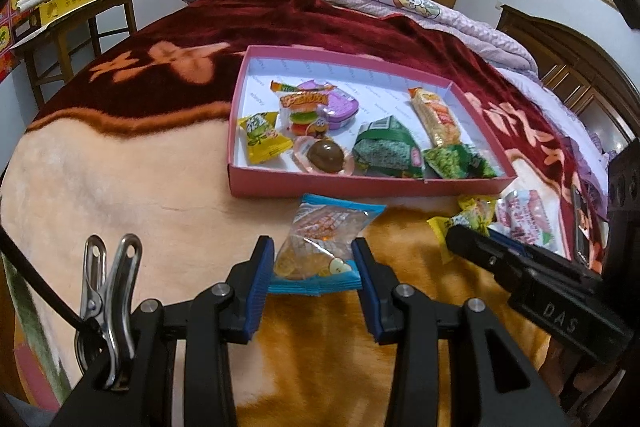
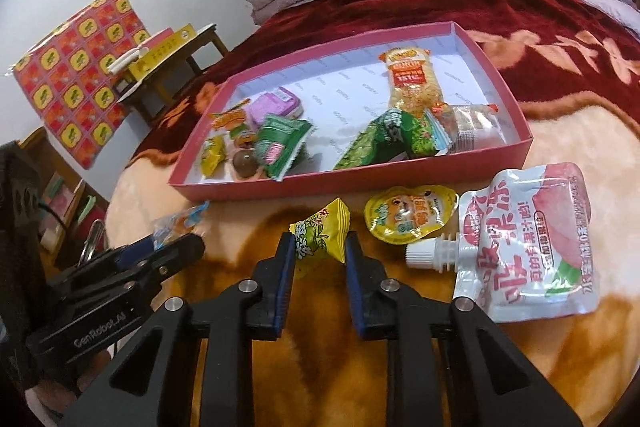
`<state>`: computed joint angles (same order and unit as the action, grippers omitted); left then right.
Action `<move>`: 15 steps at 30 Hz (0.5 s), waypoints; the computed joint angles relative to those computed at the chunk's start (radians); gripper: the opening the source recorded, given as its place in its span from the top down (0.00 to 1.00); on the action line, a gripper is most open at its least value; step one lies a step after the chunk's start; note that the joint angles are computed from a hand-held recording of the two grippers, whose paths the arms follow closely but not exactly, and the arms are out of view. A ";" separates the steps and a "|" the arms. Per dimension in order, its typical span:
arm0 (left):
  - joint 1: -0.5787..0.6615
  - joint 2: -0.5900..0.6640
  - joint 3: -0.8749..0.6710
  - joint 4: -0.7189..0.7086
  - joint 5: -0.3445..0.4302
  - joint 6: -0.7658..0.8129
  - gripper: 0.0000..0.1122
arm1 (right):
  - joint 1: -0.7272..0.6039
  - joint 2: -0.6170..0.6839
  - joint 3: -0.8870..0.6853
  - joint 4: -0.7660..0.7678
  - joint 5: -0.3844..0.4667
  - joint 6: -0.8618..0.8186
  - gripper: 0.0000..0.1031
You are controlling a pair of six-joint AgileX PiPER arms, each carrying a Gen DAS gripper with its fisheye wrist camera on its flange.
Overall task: Organize snacks
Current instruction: 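Carry the cookie bag into the tray with left tool while right tool carries the candy there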
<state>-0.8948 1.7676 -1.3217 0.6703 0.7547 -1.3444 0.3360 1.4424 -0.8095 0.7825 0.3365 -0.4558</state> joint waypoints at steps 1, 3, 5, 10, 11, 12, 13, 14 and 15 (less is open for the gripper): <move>-0.003 -0.002 -0.003 0.003 0.003 -0.001 0.63 | 0.001 -0.011 0.004 0.004 0.001 -0.008 0.76; -0.009 -0.004 -0.011 0.007 0.010 -0.001 0.63 | 0.004 -0.028 0.007 0.002 0.003 -0.009 0.76; -0.009 -0.004 -0.025 0.001 0.013 0.013 0.63 | 0.006 -0.043 0.005 -0.013 0.007 -0.001 0.76; -0.004 0.008 -0.071 -0.009 0.020 0.053 0.63 | 0.002 -0.060 -0.014 -0.054 0.018 0.020 0.76; -0.002 0.013 -0.082 -0.012 0.022 0.063 0.63 | 0.000 -0.059 -0.021 -0.062 0.022 0.024 0.76; 0.002 0.019 -0.097 -0.016 0.025 0.077 0.63 | -0.004 -0.058 -0.026 -0.066 0.027 0.022 0.76; 0.003 0.025 -0.107 -0.016 0.026 0.084 0.63 | -0.008 -0.056 -0.034 -0.070 0.030 0.023 0.76; 0.006 0.031 -0.120 -0.020 0.027 0.095 0.63 | -0.011 -0.054 -0.039 -0.072 0.033 0.023 0.76; 0.007 0.034 -0.126 -0.020 0.027 0.100 0.63 | -0.014 -0.051 -0.045 -0.075 0.035 0.023 0.76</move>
<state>-0.8875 1.8019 -1.4479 0.6505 0.7816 -1.2447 0.3224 1.3914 -0.8547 0.7079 0.3719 -0.4327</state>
